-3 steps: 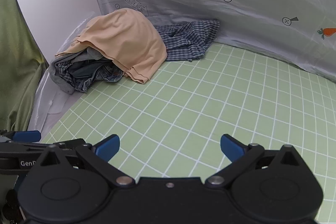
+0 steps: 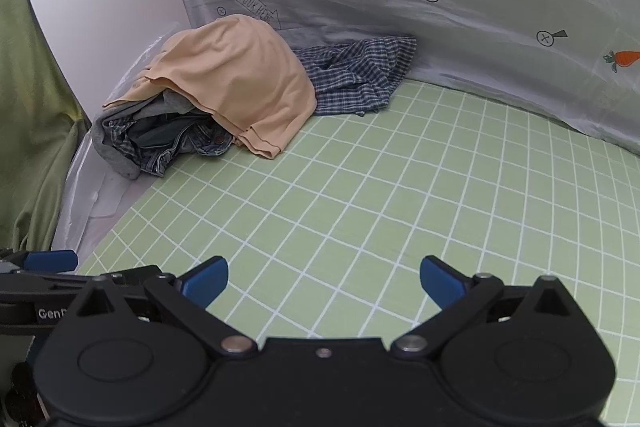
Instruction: Fold clothes
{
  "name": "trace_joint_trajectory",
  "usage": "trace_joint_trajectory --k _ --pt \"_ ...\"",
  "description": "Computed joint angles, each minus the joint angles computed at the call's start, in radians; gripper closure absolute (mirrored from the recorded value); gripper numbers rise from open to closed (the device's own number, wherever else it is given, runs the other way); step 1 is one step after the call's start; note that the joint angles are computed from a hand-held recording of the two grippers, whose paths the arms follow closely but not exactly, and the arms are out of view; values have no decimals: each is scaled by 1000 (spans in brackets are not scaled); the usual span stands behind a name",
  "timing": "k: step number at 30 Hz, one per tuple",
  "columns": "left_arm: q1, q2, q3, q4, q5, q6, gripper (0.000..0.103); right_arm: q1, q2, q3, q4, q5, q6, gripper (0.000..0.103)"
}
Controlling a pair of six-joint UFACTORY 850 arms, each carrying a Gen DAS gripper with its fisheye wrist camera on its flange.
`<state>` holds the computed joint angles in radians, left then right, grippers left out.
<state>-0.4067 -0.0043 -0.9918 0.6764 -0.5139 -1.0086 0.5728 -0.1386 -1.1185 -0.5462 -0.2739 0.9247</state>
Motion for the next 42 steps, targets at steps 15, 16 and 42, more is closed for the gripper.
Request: trace_joint_trajectory --k 15,16,42 --pt "-1 4 -3 10 -3 -5 0 1 6 4 -19 1 21 0" --pt "-1 5 -3 12 -2 -6 0 0 6 4 -18 1 19 0" --pt "-4 9 -1 18 -12 -17 0 -2 14 16 -24 14 36 0"
